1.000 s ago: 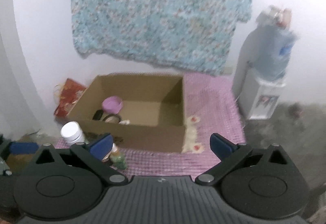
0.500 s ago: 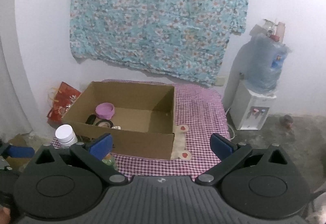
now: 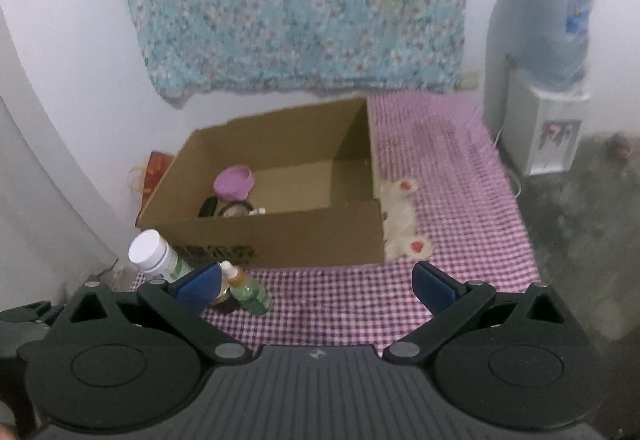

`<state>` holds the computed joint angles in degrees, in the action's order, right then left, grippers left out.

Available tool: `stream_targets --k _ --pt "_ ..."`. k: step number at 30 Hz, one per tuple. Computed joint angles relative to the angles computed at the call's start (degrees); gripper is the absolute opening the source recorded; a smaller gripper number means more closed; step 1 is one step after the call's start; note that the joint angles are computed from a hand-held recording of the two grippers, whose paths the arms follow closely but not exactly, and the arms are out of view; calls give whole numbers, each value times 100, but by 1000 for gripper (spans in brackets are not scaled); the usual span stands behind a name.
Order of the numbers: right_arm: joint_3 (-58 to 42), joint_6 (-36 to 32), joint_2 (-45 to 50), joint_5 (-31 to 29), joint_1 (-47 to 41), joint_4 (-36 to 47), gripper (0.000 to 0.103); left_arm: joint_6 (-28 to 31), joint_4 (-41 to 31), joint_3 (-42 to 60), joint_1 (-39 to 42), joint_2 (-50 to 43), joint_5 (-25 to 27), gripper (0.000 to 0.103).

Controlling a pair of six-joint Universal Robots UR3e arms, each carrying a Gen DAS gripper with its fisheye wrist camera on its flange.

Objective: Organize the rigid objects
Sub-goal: 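Withdraw the right gripper from the box toward the table, then reach the right gripper to the green dropper bottle and grasp it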

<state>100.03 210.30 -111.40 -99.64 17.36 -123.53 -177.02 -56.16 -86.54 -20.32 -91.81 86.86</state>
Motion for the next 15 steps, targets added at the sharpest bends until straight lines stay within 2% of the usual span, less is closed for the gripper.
stream_targets --k 6,11,13,15 --pt "139 -290 404 765 -387 -508 102 603 393 -120 78 -317 -433 103" --pt "-34 -824 980 1330 -561 -701 94 1014 597 -40 86 -687 -720 103" --pt "-118 -1012 1176 1601 -687 -676 82 1177 753 -18 -6 -846 -612 103" --pt "-248 -1167 1387 1836 -789 -602 75 1321 1018 -55 -138 -963 -399 103"
